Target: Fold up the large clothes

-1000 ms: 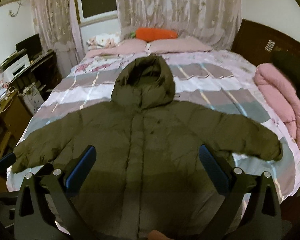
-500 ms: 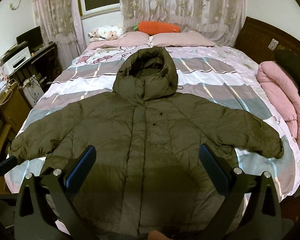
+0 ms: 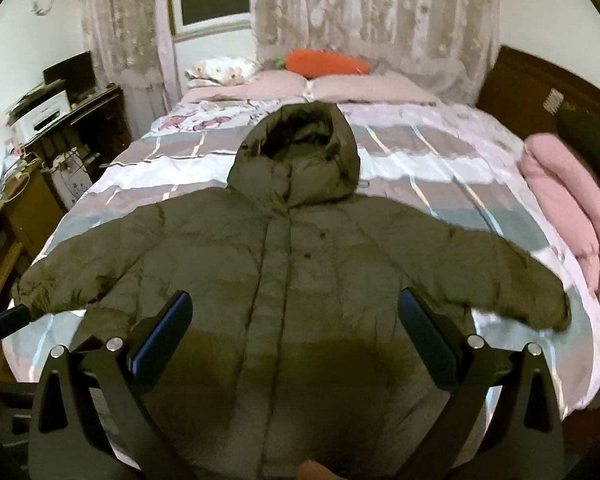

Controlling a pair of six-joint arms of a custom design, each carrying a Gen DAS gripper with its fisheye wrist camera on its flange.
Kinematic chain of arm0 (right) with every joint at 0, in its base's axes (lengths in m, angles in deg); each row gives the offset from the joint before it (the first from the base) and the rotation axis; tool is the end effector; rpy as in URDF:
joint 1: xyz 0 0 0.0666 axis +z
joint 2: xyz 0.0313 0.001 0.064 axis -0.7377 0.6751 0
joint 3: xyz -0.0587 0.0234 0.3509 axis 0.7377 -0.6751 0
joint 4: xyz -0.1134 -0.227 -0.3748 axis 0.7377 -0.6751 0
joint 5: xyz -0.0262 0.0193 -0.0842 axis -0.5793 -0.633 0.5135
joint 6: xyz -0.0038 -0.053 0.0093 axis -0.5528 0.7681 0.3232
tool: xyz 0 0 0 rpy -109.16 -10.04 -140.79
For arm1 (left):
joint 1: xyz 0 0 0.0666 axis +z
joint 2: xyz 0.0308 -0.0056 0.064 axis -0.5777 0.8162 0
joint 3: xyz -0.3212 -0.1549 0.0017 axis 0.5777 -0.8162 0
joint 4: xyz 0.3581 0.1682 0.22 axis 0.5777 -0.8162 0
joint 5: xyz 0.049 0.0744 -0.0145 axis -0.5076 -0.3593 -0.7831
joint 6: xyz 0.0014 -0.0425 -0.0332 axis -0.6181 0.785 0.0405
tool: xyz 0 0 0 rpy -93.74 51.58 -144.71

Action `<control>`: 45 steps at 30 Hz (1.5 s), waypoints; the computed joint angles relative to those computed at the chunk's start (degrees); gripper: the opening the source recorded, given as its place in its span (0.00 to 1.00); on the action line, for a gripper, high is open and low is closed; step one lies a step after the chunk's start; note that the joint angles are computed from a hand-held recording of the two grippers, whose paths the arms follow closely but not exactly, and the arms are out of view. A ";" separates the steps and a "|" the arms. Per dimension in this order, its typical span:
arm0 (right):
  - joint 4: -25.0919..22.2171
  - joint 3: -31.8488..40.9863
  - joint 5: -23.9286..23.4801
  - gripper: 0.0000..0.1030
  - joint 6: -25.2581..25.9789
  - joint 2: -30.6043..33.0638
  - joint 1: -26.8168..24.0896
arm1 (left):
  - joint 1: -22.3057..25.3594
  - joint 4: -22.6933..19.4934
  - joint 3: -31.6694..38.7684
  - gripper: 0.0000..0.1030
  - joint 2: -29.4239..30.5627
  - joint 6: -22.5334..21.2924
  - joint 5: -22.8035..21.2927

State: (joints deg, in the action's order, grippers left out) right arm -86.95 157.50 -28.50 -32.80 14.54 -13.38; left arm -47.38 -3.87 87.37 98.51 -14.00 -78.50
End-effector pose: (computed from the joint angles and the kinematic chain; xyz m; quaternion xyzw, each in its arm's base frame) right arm 0.4695 0.2906 0.5360 0.2386 0.8905 -0.0904 0.3766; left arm 0.5514 -0.1234 0.5308 0.2348 0.9181 -0.0590 0.3138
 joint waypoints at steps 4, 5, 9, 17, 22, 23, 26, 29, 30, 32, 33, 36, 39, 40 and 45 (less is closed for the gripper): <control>1.44 -9.26 -9.37 0.99 -5.00 -6.82 -8.38 | -0.52 -1.24 -0.78 0.98 0.05 -1.60 2.08; -0.27 -11.17 -11.47 0.99 -6.70 -8.42 -11.58 | -0.73 -1.43 -0.89 0.98 0.05 -1.99 2.33; -4.05 -18.35 -20.49 0.99 -6.09 -14.51 -24.63 | -1.42 -1.95 -0.96 0.98 -0.01 -5.34 2.62; -2.43 -42.93 -37.07 0.99 -7.12 -34.47 -56.53 | -1.21 -3.44 0.62 0.98 2.23 -2.46 11.06; 6.46 -59.00 -58.04 0.99 -15.12 -47.74 -69.35 | -3.62 -3.85 0.99 0.98 3.30 -2.04 10.85; 7.38 -60.65 -59.29 0.99 -15.60 -49.30 -70.66 | -3.91 -4.28 1.00 0.98 3.44 -2.37 10.92; 9.15 -63.51 -57.56 0.92 -18.63 -53.53 -72.52 | -4.63 -4.64 0.38 0.98 3.19 -3.33 10.21; 10.88 -63.75 -55.35 0.34 -19.20 -55.39 -72.00 | -4.66 -4.59 0.21 0.98 3.06 -3.28 9.51; 11.87 -63.95 -54.20 0.12 -19.29 -56.43 -71.50 | -4.55 -4.76 0.57 0.98 3.29 -2.99 9.59; 14.64 -62.78 -50.59 0.06 -18.41 -56.95 -70.76 | -4.17 -4.91 0.88 0.98 3.43 -2.50 9.98; 15.61 -61.80 -47.61 0.05 -17.96 -57.33 -69.50 | -4.04 -4.91 1.00 0.98 3.49 -2.25 10.10; 17.92 -56.45 -41.75 0.04 -15.33 -55.79 -64.92 | -3.51 -5.02 1.07 0.98 3.47 -1.91 10.37; 24.26 -48.83 -37.06 0.04 -10.99 -51.36 -54.07 | -2.90 -5.04 1.24 0.98 3.48 -1.29 10.45; 25.48 -47.61 -36.99 0.04 -9.53 -50.86 -51.07 | -2.66 -5.13 1.49 0.98 3.66 -0.82 10.58; 29.83 -37.79 -40.29 0.04 0.39 -39.55 -30.39 | -1.41 -6.09 2.79 0.98 4.57 0.85 11.23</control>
